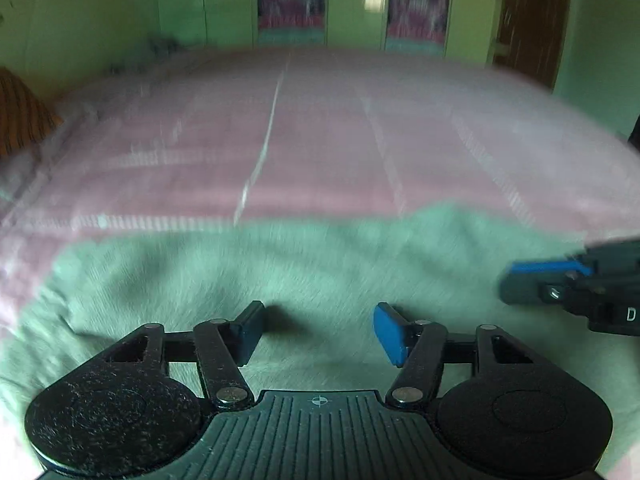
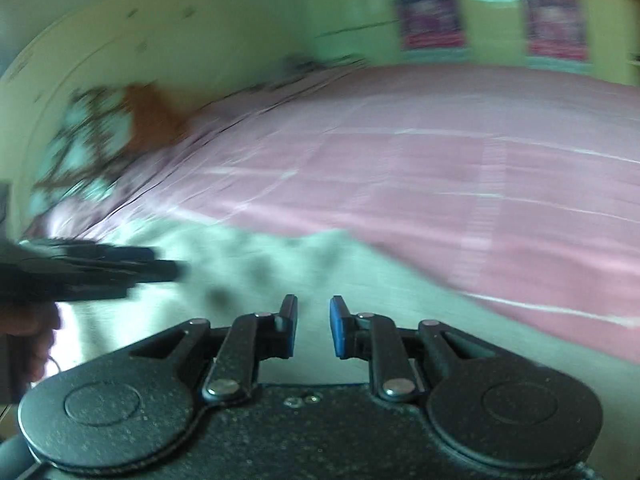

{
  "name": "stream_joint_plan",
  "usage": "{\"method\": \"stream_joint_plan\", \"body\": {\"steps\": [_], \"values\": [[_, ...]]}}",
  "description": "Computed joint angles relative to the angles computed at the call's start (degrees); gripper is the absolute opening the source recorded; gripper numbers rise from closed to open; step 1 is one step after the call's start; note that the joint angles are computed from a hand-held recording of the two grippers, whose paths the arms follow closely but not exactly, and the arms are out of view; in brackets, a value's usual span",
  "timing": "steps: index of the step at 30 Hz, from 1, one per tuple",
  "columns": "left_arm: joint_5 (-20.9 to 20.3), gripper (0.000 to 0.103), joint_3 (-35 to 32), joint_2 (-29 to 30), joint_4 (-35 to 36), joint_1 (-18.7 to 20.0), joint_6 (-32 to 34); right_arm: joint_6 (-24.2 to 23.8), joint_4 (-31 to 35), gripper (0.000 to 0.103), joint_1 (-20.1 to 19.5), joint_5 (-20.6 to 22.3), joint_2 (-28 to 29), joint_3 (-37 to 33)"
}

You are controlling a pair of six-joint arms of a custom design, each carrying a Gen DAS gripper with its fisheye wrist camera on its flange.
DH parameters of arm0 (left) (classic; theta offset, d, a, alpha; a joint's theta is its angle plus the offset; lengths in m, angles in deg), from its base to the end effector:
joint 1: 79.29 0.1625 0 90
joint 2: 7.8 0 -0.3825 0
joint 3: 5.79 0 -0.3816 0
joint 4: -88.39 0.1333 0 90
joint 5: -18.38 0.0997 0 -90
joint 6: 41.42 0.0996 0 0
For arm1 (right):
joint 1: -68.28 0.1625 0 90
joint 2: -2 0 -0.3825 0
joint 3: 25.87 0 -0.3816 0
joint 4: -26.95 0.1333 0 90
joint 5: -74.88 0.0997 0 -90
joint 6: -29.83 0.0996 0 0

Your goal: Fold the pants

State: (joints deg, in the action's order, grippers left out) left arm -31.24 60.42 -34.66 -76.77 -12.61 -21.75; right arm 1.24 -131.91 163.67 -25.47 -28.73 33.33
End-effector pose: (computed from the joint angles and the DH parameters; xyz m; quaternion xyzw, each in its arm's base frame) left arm -0.1198 -0.7777 0.0902 0.2285 0.8699 -0.2989 0.3191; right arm 0.1904 -0.7893 0.1660 0.2433 -0.9030 0.3198 0.1521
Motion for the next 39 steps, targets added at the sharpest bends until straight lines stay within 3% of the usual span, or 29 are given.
{"method": "stream_joint_plan", "body": {"steps": [2, 4, 6, 7, 9, 10, 11, 12, 13, 14, 15, 17, 19, 21, 22, 24, 27, 29, 30, 33, 36, 38, 39], "values": [[-2.04, 0.063, -0.35, 0.03, 1.06, 1.32, -2.15, 0.41, 6.55, 0.018, 0.16, 0.70, 5.23, -7.68], [-1.06, 0.063, -0.14, -0.79, 1.57, 0.74, -2.38, 0.61, 12.15, 0.011, 0.59, -5.31, 10.54, -15.08], [-1.21, 0.063, 1.51, -1.55, -6.09, -0.01, 1.23, 1.93, 12.61, 0.014, 1.00, -6.09, 11.19, -16.66], [-0.45, 0.063, 1.12, -1.14, -8.01, -0.04, 2.00, 1.95, 10.50, 0.023, 1.23, -5.85, 10.56, -15.81], [3.09, 0.063, -1.71, 0.13, -4.90, 0.52, -0.23, 0.52, 3.47, 0.025, 1.22, -4.19, 9.48, -13.14], [3.98, 0.063, -2.61, 0.33, -1.52, 1.27, -1.83, 1.10, 3.36, 0.025, 1.06, -4.95, 9.85, -13.99], [2.46, 0.063, -1.79, -0.35, -0.54, 2.15, -2.22, 2.19, 5.64, 0.023, 0.97, -8.10, 11.34, -16.59], [0.82, 0.063, 0.17, -1.52, -1.96, 2.62, -2.76, 3.33, 8.78, 0.015, 0.37, -9.33, 11.88, -17.89], [0.46, 0.063, 2.07, -2.65, -3.28, 2.59, -2.41, 4.57, 9.53, 0.015, -0.29, -8.16, 10.76, -17.09], [0.35, 0.063, 4.03, -3.64, -4.66, 2.43, -1.34, 6.93, 9.66, 0.015, -0.86, -7.02, 9.09, -15.54], [0.23, 0.063, 5.88, -4.59, -5.72, 2.36, -0.71, 8.19, 7.78, 0.023, -1.21, -6.98, 6.52, -12.12], [0.41, 0.063, 8.71, -6.13, -6.72, 2.24, -0.27, 6.21, -0.20, 0.028, -1.96, -8.57, 0.63, -2.60], [1.19, 0.063, 9.77, -6.66, -6.90, 1.74, 0.30, 5.40, -5.04, 0.022, -3.41, -12.36, -5.88, 6.37], [2.08, 0.063, 9.98, -6.65, -6.82, 1.35, 0.34, 6.17, -10.31, 0.020, -6.35, -12.61, -13.26, 15.42], [2.83, 0.063, 9.38, -6.36, -6.19, 1.15, 0.30, 7.17, -12.26, 0.013, -7.64, -13.93, -16.46, 18.89], [4.32, 0.064, 10.46, -6.76, -6.26, 0.35, -1.18, 8.62, -16.30, 0.011, -10.28, -15.35, -22.06, 24.61], [4.21, 0.064, 12.61, -7.16, -9.83, -0.83, -1.88, 8.96, -24.48, 0.011, -13.01, -21.00, -27.29, 30.01], [3.19, 0.064, 15.33, -7.83, -13.13, -1.84, -1.45, 12.27, -26.34, 0.016, -14.40, -24.11, -30.62, 32.00], [2.43, 0.064, 16.25, -8.13, -13.45, -2.18, -1.55, 12.99, -28.61, 0.027, -14.82, -24.98, -32.13, 33.39], [2.96, 0.064, 18.72, -8.15, -14.87, -3.44, -0.68, 13.91, -33.29, 0.028, -16.64, -16.74, -38.83, 40.81], [5.30, 0.064, 19.20, -8.18, -9.72, -3.91, -3.67, 12.92, -35.81, 0.028, -17.86, -11.86, -42.63, 45.70], [6.41, 0.068, 19.52, -7.98, -9.69, -4.24, -2.81, 16.84, -35.44, 0.030, -19.68, -7.83, -44.90, 48.51], [6.79, 0.068, 19.42, -8.27, -8.43, -4.40, -3.80, 19.14, -32.38, 0.026, -20.05, -8.16, -46.21, 48.49]]}}
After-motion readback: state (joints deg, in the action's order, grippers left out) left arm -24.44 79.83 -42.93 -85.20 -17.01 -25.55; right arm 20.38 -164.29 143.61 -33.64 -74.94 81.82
